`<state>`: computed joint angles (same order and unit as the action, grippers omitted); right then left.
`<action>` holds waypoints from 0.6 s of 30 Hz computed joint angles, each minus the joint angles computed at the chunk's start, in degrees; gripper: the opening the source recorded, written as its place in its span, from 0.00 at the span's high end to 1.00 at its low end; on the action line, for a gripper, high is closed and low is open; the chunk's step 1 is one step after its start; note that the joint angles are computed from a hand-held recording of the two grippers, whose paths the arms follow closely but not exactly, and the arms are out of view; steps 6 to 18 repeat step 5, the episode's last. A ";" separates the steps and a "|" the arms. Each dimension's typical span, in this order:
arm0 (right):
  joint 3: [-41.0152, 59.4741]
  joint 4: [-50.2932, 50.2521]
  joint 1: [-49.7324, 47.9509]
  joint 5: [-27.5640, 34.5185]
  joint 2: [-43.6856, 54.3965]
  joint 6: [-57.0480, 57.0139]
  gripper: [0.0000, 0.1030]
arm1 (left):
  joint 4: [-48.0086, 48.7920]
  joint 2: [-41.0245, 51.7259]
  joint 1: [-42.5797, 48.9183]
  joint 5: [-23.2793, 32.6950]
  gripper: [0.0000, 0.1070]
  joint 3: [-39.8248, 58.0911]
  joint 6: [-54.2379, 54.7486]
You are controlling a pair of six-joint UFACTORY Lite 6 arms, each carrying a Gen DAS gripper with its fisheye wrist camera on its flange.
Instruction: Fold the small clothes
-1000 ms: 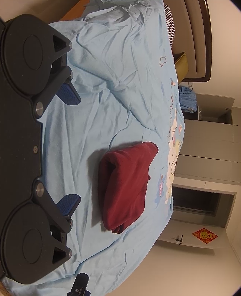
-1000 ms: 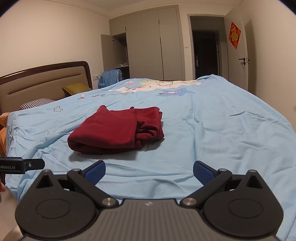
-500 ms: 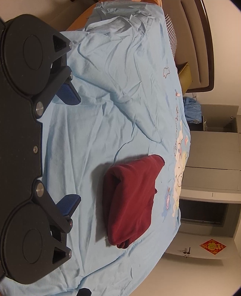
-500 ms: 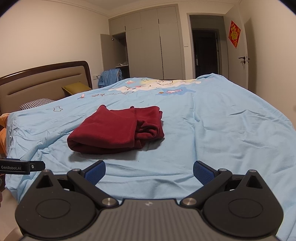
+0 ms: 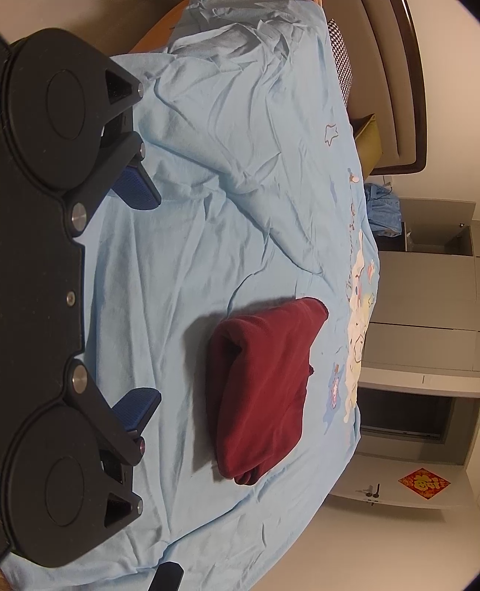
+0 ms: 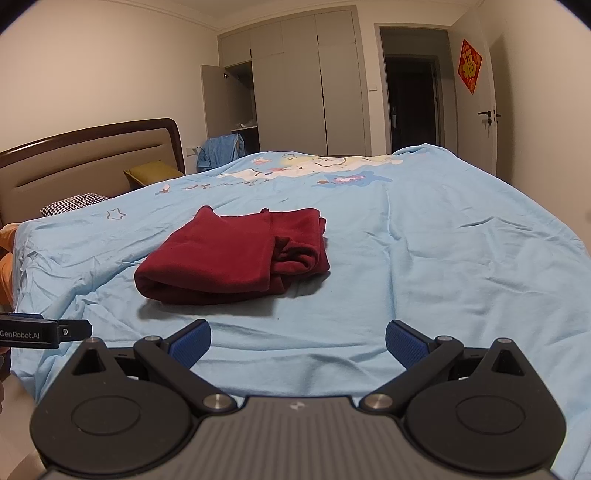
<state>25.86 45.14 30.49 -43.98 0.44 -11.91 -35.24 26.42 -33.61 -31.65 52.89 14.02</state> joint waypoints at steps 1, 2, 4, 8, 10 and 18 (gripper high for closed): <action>0.00 0.04 0.06 -0.05 0.04 0.00 0.00 | 0.01 0.01 -0.01 0.07 0.04 0.07 0.02; 0.00 0.04 0.06 -0.05 0.04 0.00 0.00 | -0.01 0.04 -0.02 0.04 0.04 0.07 0.04; 0.03 -0.31 0.08 0.00 0.23 0.47 0.00 | -0.36 0.13 -0.05 0.14 0.04 0.22 0.40; 0.03 -0.40 0.11 -0.01 0.33 0.64 0.00 | -0.50 0.20 0.00 0.41 0.04 0.43 0.59; 0.03 -0.40 0.11 -0.01 0.33 0.64 0.00 | -0.50 0.20 0.00 0.41 0.04 0.43 0.59; 0.03 -0.40 0.11 -0.01 0.33 0.64 0.00 | -0.50 0.20 0.00 0.41 0.04 0.43 0.59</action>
